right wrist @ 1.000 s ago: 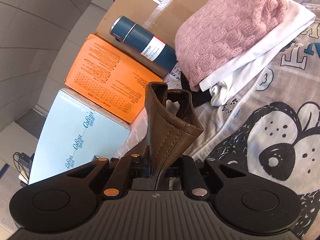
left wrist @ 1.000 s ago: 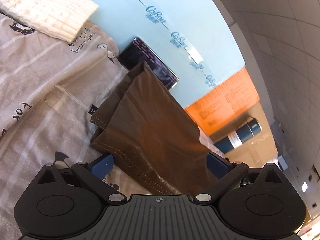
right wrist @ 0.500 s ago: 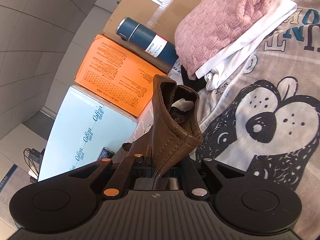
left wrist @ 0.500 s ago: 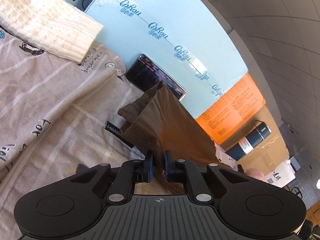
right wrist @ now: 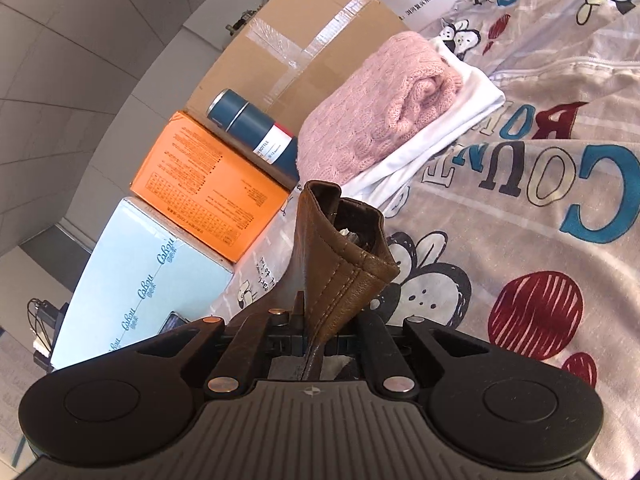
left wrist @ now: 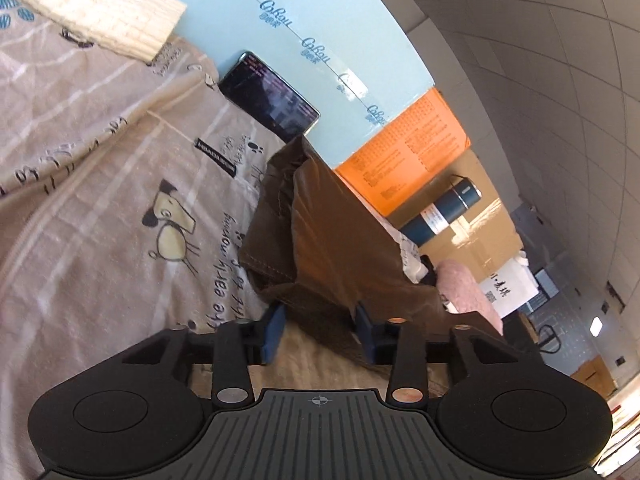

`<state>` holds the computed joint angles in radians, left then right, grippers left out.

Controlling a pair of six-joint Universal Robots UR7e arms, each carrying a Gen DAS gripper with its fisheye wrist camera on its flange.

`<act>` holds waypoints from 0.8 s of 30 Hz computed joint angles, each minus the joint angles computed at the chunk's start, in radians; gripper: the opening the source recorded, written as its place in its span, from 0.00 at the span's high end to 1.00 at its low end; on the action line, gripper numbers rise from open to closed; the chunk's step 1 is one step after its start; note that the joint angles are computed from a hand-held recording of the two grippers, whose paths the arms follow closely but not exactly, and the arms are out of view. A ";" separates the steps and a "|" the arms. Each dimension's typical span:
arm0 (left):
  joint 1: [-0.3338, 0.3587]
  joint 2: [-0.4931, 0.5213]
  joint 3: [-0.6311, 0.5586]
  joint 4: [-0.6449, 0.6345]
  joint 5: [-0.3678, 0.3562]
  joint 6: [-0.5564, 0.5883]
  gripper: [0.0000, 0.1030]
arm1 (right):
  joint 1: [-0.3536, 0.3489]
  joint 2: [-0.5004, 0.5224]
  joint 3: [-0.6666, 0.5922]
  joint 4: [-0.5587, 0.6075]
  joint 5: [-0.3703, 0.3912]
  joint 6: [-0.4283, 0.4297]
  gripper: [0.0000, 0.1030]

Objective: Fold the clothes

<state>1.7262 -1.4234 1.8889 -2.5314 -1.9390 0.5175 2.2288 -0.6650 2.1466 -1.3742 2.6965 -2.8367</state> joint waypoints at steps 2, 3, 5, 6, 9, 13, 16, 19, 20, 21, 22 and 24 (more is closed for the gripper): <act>-0.022 0.000 -0.001 -0.062 0.043 0.044 0.36 | -0.005 0.010 -0.006 -0.036 0.013 -0.042 0.88; -0.033 0.008 -0.011 -0.081 0.056 0.073 0.33 | -0.008 0.012 -0.011 -0.039 0.023 -0.045 0.82; -0.050 0.042 -0.048 -0.100 0.053 0.141 0.29 | -0.019 0.011 -0.020 -0.022 0.037 -0.027 0.71; -0.063 0.059 -0.068 -0.103 0.067 0.170 0.29 | -0.024 0.011 -0.022 -0.023 0.038 -0.028 0.69; -0.103 0.122 -0.143 -0.037 0.077 0.232 0.29 | -0.038 0.012 -0.024 -0.039 0.034 -0.040 0.70; -0.156 0.216 -0.239 0.064 0.112 0.328 0.31 | -0.041 0.001 -0.021 -0.098 0.027 -0.120 0.88; -0.183 0.276 -0.267 0.020 0.161 0.368 0.53 | -0.033 -0.008 -0.023 -0.128 -0.003 -0.188 0.92; -0.187 0.327 -0.296 -0.017 0.178 0.345 0.65 | -0.019 -0.009 -0.041 -0.125 -0.063 -0.258 0.92; -0.186 0.341 -0.304 -0.024 0.180 0.333 0.66 | -0.016 -0.009 -0.050 -0.108 -0.090 -0.266 0.92; -0.182 0.348 -0.307 -0.025 0.181 0.328 0.66 | -0.013 -0.011 -0.061 -0.083 -0.120 -0.268 0.92; -0.182 0.351 -0.311 -0.017 0.188 0.326 0.66 | -0.011 -0.010 -0.074 -0.059 -0.149 -0.274 0.92; -0.179 0.354 -0.320 -0.006 0.183 0.317 0.66 | -0.008 -0.005 -0.108 -0.002 -0.203 -0.282 0.92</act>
